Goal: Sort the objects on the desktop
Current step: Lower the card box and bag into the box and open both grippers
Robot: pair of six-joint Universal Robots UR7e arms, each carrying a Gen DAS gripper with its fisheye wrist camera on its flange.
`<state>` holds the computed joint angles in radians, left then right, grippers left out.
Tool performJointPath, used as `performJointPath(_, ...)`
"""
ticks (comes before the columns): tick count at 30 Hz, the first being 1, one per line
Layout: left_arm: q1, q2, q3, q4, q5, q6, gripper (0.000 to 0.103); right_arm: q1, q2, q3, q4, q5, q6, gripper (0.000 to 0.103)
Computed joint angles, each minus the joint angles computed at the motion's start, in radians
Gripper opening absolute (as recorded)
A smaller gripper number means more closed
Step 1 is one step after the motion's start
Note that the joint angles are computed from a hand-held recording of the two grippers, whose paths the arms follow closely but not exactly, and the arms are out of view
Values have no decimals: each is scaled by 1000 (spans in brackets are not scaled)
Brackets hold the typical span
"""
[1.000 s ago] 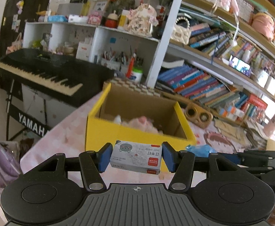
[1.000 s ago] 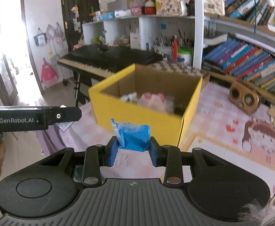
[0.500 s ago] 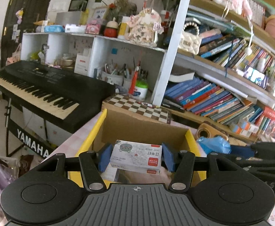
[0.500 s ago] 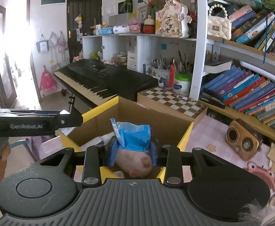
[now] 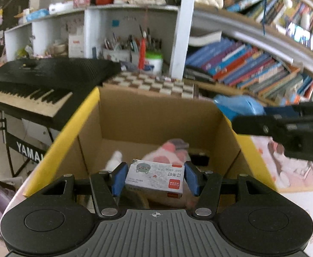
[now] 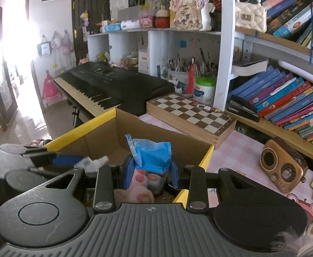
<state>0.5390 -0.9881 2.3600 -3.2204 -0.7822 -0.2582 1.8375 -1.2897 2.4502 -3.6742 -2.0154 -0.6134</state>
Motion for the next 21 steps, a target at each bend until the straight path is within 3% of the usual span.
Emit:
performJointPath(11,14,32,-36,102,-11,41,58,-47,39,-40,80,21,-45,32)
performJointPath(14,8,37,-30,85,9,42,66,-55,43,-47,101,17,-56,32)
performJointPath(16,-12,44,-11,40,47,41,80,-57,44,-50,113,14,-67,32)
performJointPath(21,-69,24,70,-122,89,70,88,-66,38,-59,153,14,-93,32)
